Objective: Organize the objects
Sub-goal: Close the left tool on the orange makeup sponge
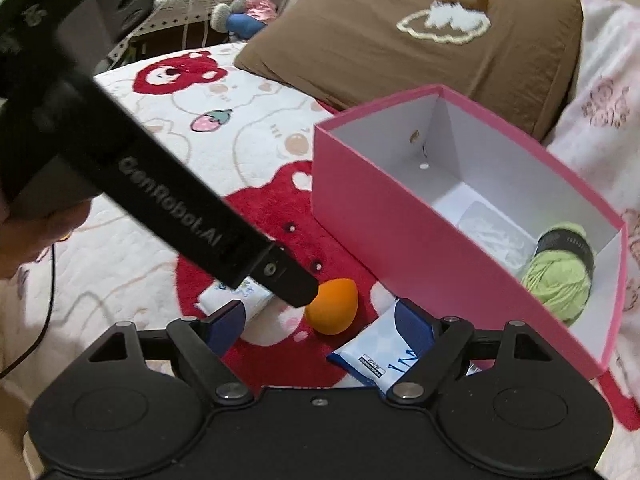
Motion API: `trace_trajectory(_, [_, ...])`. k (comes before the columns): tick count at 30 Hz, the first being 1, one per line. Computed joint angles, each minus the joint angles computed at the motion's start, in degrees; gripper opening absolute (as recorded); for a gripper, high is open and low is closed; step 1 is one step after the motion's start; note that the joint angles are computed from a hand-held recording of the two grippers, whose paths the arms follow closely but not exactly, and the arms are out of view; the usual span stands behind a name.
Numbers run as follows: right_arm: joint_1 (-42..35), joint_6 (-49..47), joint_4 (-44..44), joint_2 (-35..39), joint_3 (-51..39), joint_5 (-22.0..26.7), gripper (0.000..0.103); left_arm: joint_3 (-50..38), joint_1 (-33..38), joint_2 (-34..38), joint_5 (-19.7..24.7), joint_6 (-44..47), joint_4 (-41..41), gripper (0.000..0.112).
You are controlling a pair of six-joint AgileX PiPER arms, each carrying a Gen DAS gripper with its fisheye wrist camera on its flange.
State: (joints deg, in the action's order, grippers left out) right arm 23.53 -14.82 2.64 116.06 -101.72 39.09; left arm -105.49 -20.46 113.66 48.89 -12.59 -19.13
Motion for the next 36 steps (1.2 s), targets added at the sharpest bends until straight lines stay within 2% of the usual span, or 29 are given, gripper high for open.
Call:
trace_trajectory(7, [0.0, 2.5, -0.3, 2.8, 0.2, -2.1, 0.081, 2.6, 0.4, 1.1, -4.1, 2.7, -4.1, 0.052])
trace_trajectory(13, [-0.1, 2.0, 0.5, 4.5, 0.0, -3.1, 0.068, 3.5, 0.2, 1.8, -7.1, 3.2, -3.0, 0.05])
trace_trajectory(21, [-1.8, -0.5, 5.1, 6.2, -2.1, -2.6, 0.056, 1.9, 1.8, 4.1, -6.1, 4.3, -6.1, 0.046])
trace_trajectory(25, [-2.0, 0.5, 4.8, 7.0, -2.8, -1.8, 0.047, 1.5, 1.9, 5.2, -5.5, 5.8, -7.3, 0.038])
trace_trajectory(28, [-2.1, 0.7, 4.9, 7.0, -2.5, -2.0, 0.047, 1.5, 1.7, 5.8, -6.0, 6.2, -6.9, 0.034])
trace_trajectory(33, [-1.4, 1.7, 3.3, 7.9, -3.2, -2.5, 0.047, 1.3, 2.9, 7.0, -7.0, 9.2, -11.8, 0.028])
trace_trajectory(36, [-0.4, 5.2, -0.8, 9.1, -4.3, -2.9, 0.047, 0.2, 2.9, 7.9, -6.9, 10.1, -11.6, 0.027])
